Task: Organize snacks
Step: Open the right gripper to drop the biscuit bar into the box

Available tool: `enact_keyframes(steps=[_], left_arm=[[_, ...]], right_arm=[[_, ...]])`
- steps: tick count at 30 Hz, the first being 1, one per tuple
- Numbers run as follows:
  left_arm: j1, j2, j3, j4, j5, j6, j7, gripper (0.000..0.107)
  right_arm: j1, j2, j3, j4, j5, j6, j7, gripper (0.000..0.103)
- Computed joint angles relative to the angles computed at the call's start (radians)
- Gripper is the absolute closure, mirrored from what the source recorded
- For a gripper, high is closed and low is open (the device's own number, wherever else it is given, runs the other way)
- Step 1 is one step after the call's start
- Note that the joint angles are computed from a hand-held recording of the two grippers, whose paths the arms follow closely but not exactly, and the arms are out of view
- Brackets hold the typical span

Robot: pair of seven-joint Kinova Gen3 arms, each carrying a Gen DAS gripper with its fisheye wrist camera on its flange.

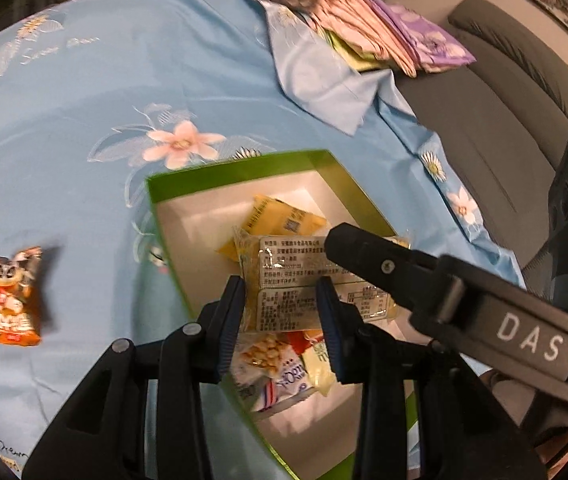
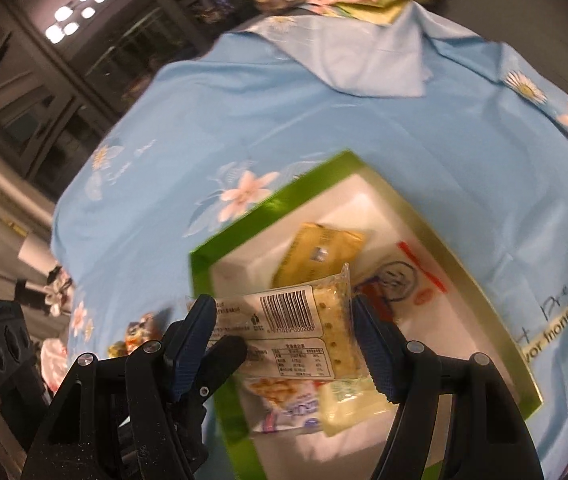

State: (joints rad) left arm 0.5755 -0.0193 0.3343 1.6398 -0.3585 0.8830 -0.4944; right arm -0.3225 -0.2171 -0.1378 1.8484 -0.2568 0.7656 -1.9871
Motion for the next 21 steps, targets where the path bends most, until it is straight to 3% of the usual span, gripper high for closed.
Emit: enact_keyframes(steps=[12,21], left_arm=[[0.018,0.041,-0.027,-0.017,0.074,-0.014,-0.052,0.072],[-0.032,-0.052,-0.031,0.043,0.124,-0.058,-0.077,0.056]], right_arm=[[0.027,0.029,-0.046,-0.021,0.133,0.073,-0.154,0.031],[0.014,-0.002,-0.069,-0.019,0.193,0.053,-0.194,0.023]])
